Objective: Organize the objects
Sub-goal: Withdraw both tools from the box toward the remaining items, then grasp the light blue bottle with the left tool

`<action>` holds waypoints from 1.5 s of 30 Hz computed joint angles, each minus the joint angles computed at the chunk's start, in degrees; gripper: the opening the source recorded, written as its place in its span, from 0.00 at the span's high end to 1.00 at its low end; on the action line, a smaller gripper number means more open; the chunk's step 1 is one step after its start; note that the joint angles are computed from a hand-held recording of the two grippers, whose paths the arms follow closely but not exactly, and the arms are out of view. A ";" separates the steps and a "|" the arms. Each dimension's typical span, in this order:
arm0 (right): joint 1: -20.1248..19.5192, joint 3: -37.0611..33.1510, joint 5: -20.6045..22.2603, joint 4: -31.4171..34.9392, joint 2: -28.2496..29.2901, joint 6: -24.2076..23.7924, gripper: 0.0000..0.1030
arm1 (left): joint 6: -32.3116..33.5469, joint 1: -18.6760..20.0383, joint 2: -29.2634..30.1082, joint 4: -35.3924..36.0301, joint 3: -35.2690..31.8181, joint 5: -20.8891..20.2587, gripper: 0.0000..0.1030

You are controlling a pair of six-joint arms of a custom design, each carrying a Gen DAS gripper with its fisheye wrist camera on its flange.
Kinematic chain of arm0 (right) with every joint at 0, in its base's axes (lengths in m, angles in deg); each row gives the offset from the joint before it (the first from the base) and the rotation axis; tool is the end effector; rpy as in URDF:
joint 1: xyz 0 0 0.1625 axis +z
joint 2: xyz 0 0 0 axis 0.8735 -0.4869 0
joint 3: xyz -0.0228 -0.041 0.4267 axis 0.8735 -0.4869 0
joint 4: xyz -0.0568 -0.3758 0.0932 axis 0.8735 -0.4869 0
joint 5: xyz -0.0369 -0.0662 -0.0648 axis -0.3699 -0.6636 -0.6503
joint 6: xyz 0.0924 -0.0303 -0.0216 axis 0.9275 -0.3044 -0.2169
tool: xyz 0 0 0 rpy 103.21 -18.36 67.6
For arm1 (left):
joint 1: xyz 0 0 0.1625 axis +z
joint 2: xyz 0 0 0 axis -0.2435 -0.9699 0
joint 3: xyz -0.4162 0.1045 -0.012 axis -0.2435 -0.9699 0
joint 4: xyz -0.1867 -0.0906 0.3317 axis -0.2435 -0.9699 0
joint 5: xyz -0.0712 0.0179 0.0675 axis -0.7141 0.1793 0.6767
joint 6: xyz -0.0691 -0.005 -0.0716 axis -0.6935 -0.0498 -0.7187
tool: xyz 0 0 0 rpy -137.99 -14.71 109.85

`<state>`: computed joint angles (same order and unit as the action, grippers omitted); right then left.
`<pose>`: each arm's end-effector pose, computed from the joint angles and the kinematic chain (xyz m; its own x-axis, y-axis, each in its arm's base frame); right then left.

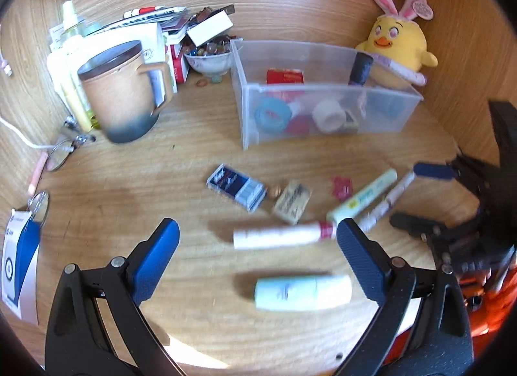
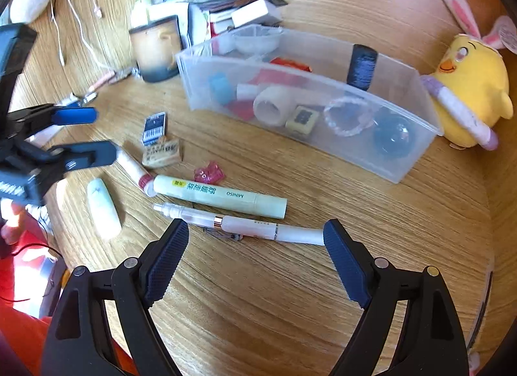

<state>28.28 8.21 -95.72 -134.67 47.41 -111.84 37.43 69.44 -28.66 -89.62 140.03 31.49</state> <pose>0.0842 -0.7605 0.1656 -0.6623 -0.3739 0.6493 -0.6408 0.7317 -0.2323 -0.2609 -0.7337 0.0574 -0.7060 0.2417 -0.6657 0.5655 0.7582 -0.3245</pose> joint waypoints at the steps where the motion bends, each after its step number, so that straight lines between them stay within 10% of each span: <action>1: 0.09 -0.39 -0.51 0.29 0.29 -0.26 0.19 | 0.00 -0.13 -0.40 -0.48 1.01 0.16 0.04; 7: 0.44 -1.97 -1.64 0.42 1.52 -1.57 0.21 | -2.72 -0.04 -2.59 -0.46 5.37 -1.96 0.04; 19: 0.41 -0.47 -3.49 -1.61 0.22 -1.82 0.74 | -4.33 0.29 -2.40 4.28 6.11 -6.63 0.04; 27: 0.39 4.08 -0.86 0.23 -2.81 -3.80 0.74 | -0.58 -0.46 -0.75 -0.03 6.81 -3.31 0.04; 31: 0.77 2.63 -1.01 -1.75 -1.40 -5.53 0.48 | 0.93 -0.39 -0.49 -2.71 7.27 -3.33 0.04; 36: 0.66 -2.21 -3.45 1.58 1.29 -5.69 0.46 | 1.39 -0.26 -0.59 -4.06 7.26 -3.86 0.22; 45: 0.18 -0.17 -1.96 5.19 -1.67 -4.13 0.71 | 2.16 0.01 0.11 -4.70 5.94 -5.73 0.29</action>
